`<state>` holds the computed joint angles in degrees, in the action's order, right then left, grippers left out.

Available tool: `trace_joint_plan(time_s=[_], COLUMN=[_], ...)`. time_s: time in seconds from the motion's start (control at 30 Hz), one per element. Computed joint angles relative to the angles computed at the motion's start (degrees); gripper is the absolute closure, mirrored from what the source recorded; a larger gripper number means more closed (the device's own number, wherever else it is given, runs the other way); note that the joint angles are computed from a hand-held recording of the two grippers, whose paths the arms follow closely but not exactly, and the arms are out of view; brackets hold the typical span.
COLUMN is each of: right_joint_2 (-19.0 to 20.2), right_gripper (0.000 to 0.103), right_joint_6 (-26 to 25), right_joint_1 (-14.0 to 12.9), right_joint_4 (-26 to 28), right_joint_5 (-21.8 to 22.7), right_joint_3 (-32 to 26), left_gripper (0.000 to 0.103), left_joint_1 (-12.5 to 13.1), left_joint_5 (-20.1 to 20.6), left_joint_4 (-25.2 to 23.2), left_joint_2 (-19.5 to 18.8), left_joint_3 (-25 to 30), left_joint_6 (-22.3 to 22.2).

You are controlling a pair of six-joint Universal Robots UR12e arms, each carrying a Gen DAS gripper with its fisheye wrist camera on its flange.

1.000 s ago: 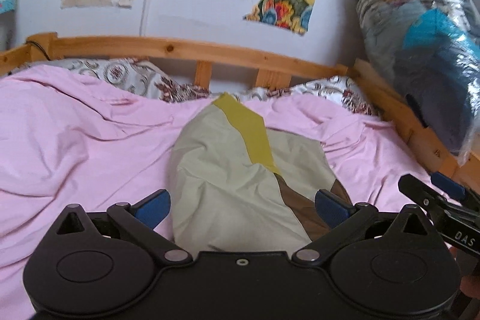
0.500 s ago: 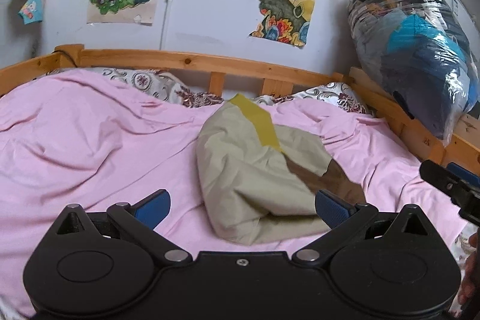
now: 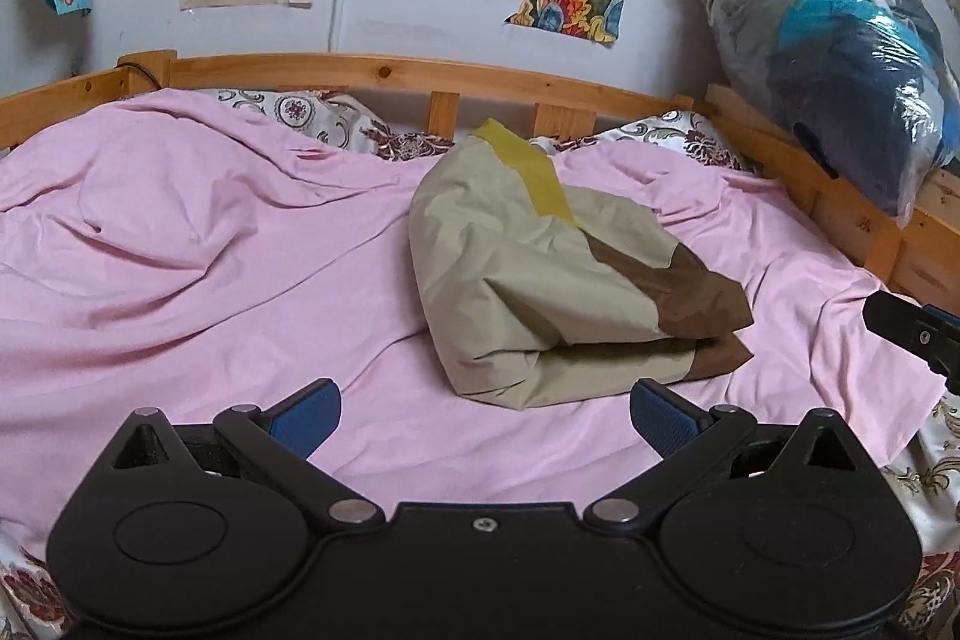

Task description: Fold large clothes

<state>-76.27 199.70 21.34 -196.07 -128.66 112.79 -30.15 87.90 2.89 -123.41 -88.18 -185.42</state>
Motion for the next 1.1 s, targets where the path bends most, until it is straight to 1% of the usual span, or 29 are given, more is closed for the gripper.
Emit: trace_joint_plan(time_s=[0.13, 0.4, 1.1], right_joint_2=[-0.1, -0.2, -0.4], right_gripper=[0.0, 0.0, 0.0], right_joint_6=[1.0, 1.7, 1.7], right_joint_1=[-0.3, -0.5, -0.6], right_joint_4=[1.4, 2.4, 2.4], right_joint_5=[0.7, 1.3, 1.5], right_joint_3=[0.1, 0.1, 0.2], left_gripper=[0.001, 0.001, 0.001], left_joint_1=[0.1, 0.2, 0.1], left_joint_5=[0.2, 0.0, -0.1], left_joint_4=[-0.6, -1.4, -1.5], left_joint_2=[-0.1, -0.1, -0.2], left_joint_3=[0.2, 0.2, 0.2], left_joint_6=[-0.7, -1.4, -1.0])
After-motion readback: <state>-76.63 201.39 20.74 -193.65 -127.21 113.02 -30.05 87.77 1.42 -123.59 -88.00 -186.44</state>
